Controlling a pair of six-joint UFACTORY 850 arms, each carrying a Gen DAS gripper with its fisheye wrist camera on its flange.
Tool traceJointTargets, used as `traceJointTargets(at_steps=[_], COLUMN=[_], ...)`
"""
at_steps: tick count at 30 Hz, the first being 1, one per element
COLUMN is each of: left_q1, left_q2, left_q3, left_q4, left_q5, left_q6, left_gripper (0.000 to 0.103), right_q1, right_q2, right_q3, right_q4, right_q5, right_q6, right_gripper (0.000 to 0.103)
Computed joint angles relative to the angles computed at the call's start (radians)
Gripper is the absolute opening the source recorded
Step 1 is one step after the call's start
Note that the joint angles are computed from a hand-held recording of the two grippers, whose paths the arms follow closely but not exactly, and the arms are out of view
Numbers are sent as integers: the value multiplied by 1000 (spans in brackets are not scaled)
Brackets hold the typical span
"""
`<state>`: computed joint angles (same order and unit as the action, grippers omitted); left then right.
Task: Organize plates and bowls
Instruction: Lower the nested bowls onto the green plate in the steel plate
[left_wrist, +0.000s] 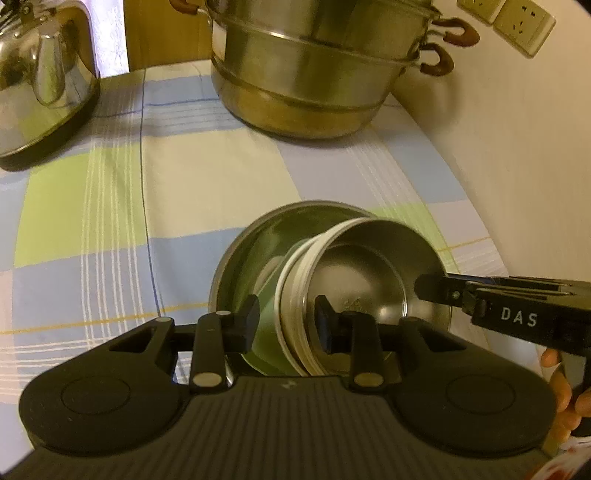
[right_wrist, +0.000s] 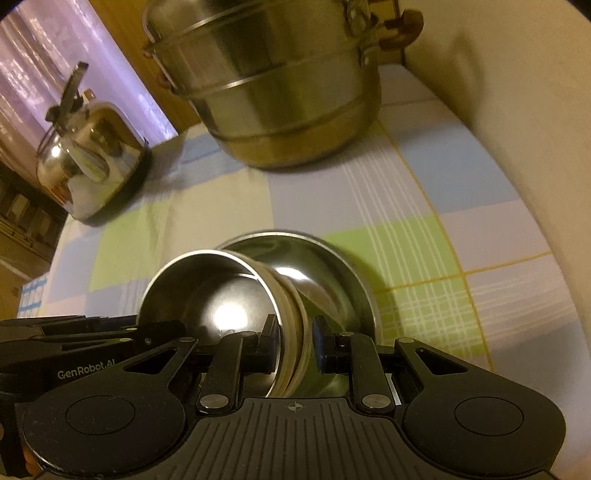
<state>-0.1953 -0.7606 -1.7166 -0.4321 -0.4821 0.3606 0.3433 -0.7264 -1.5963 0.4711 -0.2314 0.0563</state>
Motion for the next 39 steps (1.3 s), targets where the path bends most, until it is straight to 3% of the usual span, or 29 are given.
traceJointTargets(at_steps=[6,11,13,21,27,33,37,39], left_q1=[5,13,10,11,1,4,8,12], left_q2=[21,13,14,-11,-37,-47,-26,-7], left_q3=[20,8,8,-34,-79,-93,-61,-32], left_q4=[-33,-102,-100,-67,-8,-18,-14,-36], left_q5=[31,1,2,-21,-34,-51,-41,-30], left_q6=[47,119,127,117,89,92,65,78], left_gripper=[27,8,8,8,8,8,23,25], right_q1=[-8,-14,-17,-26,-27,-23,-13,-11], right_q2=[19,18,17,9,4,-3,1,3], right_q3=[37,48,47,25,-8,-25,-19,-15], right_q4=[231,431,504,432,244,134,61,51], right_q5=[43,50,39,-13,-76,-84,-54,-44], right_q6=[-228,-408,-475,-324,-56,65,102,95], right_gripper=[20,18,10,10,10,10,11,11])
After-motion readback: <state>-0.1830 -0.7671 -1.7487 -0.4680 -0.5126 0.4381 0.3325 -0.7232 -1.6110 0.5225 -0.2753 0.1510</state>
